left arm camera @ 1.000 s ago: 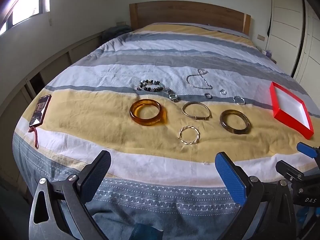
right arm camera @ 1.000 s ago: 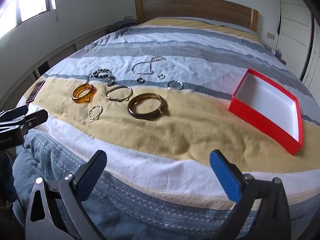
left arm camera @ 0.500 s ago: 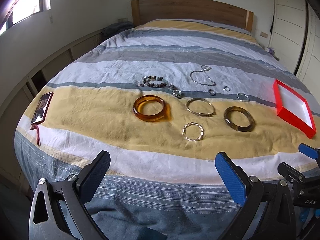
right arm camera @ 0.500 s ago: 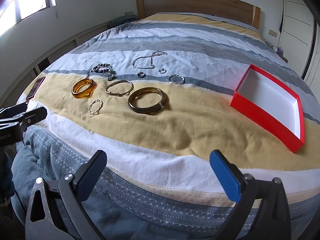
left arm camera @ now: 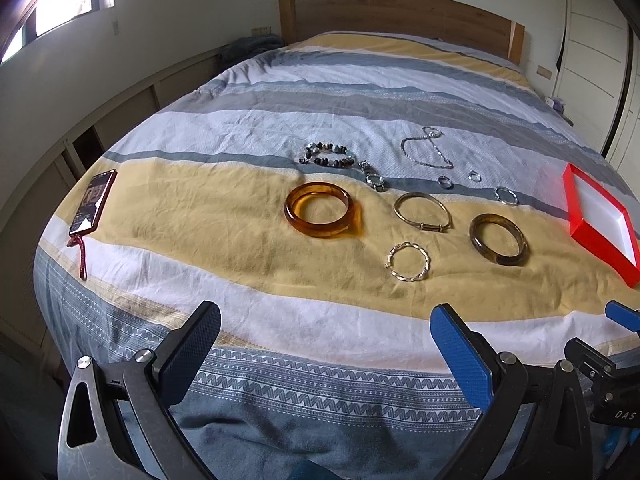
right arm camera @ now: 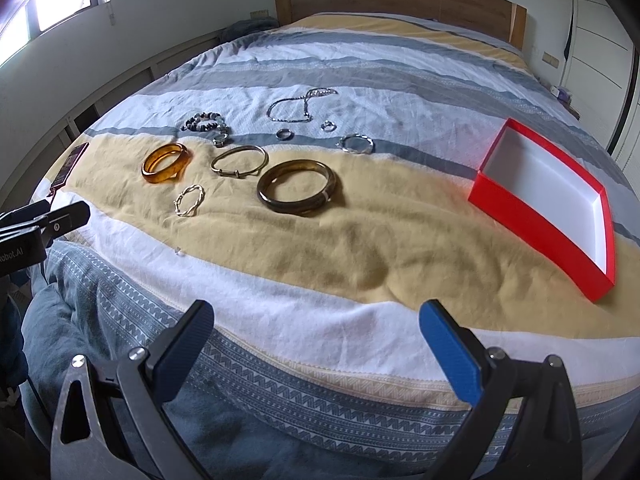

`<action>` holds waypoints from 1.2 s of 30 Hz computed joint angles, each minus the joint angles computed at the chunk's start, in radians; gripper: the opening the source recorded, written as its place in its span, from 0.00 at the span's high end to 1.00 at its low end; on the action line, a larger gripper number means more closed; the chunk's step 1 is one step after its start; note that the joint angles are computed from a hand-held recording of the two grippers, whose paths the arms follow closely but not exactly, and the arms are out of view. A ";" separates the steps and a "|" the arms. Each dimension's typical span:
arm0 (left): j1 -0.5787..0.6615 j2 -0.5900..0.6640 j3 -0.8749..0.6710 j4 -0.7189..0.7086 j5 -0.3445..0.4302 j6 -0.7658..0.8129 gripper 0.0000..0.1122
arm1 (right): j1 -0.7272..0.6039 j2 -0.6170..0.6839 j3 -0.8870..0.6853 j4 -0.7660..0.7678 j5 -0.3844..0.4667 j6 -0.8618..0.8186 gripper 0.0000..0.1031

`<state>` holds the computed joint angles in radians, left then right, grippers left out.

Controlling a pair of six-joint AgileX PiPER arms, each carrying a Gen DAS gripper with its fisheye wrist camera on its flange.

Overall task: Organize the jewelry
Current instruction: 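Move both tools toward the bangles on the bed cover, then grasp the twisted silver hoop with the left tool while the right tool grasps the dark brown bangle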

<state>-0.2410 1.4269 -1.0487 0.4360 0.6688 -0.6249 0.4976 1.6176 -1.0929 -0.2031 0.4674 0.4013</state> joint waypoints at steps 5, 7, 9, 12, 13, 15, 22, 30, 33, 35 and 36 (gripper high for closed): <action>0.016 0.021 -0.016 -0.030 -0.003 0.030 0.09 | -0.007 0.019 -0.026 0.021 0.018 -0.035 0.00; 0.020 0.031 -0.022 -0.043 -0.005 0.041 0.09 | -0.011 0.029 -0.041 0.037 0.028 -0.054 0.00; 0.024 0.043 -0.031 -0.054 -0.008 0.050 0.09 | -0.015 0.037 -0.053 0.043 0.034 -0.070 0.00; 0.027 0.068 -0.051 -0.071 -0.011 0.073 0.09 | -0.022 0.050 -0.075 0.041 0.045 -0.086 0.00; 0.030 0.078 -0.059 -0.080 -0.013 0.081 0.09 | -0.027 0.054 -0.082 0.048 0.048 -0.099 0.00; 0.033 0.098 -0.077 -0.099 -0.015 0.097 0.09 | -0.039 0.070 -0.104 0.065 0.058 -0.121 0.01; 0.048 0.178 -0.151 -0.151 -0.016 0.149 0.09 | -0.079 0.135 -0.199 0.134 0.103 -0.194 0.01; 0.094 0.286 -0.232 -0.248 -0.026 0.225 0.09 | -0.114 0.259 -0.385 0.206 0.189 -0.267 0.02; 0.107 0.327 -0.258 -0.281 -0.030 0.250 0.12 | -0.128 0.312 -0.461 0.247 0.220 -0.299 0.02; 0.118 0.360 -0.286 -0.319 -0.024 0.280 0.15 | -0.135 0.344 -0.509 0.268 0.244 -0.310 0.02; 0.119 0.374 -0.299 -0.329 -0.021 0.289 0.18 | -0.138 0.367 -0.542 0.276 0.260 -0.315 0.03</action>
<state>-0.1216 1.8008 -1.3473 0.1066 0.6482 -0.3363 0.3598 1.9850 -1.6347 0.0733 0.7273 0.0865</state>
